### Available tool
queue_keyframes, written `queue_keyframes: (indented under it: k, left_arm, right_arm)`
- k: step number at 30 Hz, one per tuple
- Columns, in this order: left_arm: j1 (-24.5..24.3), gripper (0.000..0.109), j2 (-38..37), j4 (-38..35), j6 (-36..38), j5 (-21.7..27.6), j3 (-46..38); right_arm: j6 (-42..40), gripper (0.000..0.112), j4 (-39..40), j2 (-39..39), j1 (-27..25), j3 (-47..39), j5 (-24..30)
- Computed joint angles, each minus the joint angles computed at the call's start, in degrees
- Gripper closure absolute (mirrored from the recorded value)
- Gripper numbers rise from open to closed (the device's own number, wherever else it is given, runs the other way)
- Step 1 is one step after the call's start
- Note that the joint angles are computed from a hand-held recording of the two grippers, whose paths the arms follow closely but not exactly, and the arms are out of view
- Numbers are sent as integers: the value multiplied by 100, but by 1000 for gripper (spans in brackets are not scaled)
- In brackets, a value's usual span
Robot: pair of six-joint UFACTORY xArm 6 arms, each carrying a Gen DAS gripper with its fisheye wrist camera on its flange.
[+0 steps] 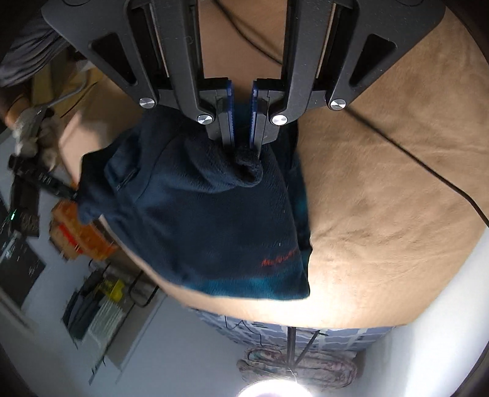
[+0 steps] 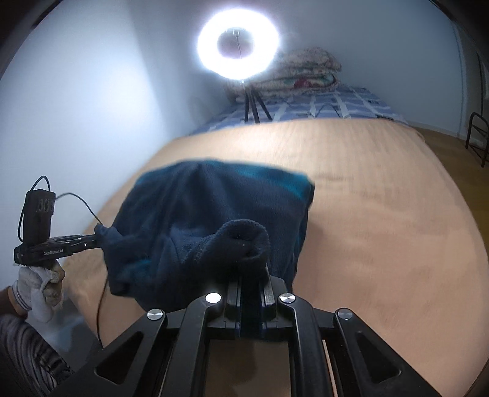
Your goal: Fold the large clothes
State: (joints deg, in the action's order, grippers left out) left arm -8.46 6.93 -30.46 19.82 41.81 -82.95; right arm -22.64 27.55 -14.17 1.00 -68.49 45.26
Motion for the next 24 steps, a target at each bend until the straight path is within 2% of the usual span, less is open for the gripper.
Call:
queue_keyframes:
  k: [3, 4, 6, 9, 11, 13, 15, 17, 19, 21, 24]
  left_arm:
    - [7, 102, -77, 198, -39, -10, 92]
    - [4, 102, -179, 224, -49, -28, 213]
    - [64, 102, -360, 103, 43, 12, 369]
    - [312, 96, -675, -347, 198, 105, 616]
    - [540, 61, -719, -909, 198, 325, 589]
    - [844, 46, -675, -1796, 139, 658, 494]
    - [1104, 40, -384, -2440, -288, 1148, 202]
    - [1255, 40, -25, -2954, -716, 1563, -96]
    - [1305, 39, 261, -3343, -961, 1846, -294]
    - [1242, 40, 512, -3449, -1206, 2000, -481]
    - [1093, 40, 752, -3278, -1419, 2120, -685]
  right_arm:
    - [-17, 104, -242, -170, 54, 265, -239]
    - [-8, 100, -309, -211, 63, 292, -252]
    - [60, 91, -589, -341, 89, 342, -214]
    - [56, 90, -1074, -662, 57, 506, -215]
    - [85, 85, -1137, -883, -35, 610, -117]
    - [103, 72, -738, -1014, -291, 584, 133]
    - [110, 63, 286, -970, -716, 411, 562]
    - [213, 54, 1321, -792, -1088, 227, 899]
    - [317, 39, 2183, -567, -1317, 92, 1266]
    - [541, 39, 2759, -285, -1373, -10, 1555]
    - [703, 40, 2683, -37, -1111, -84, 1479]
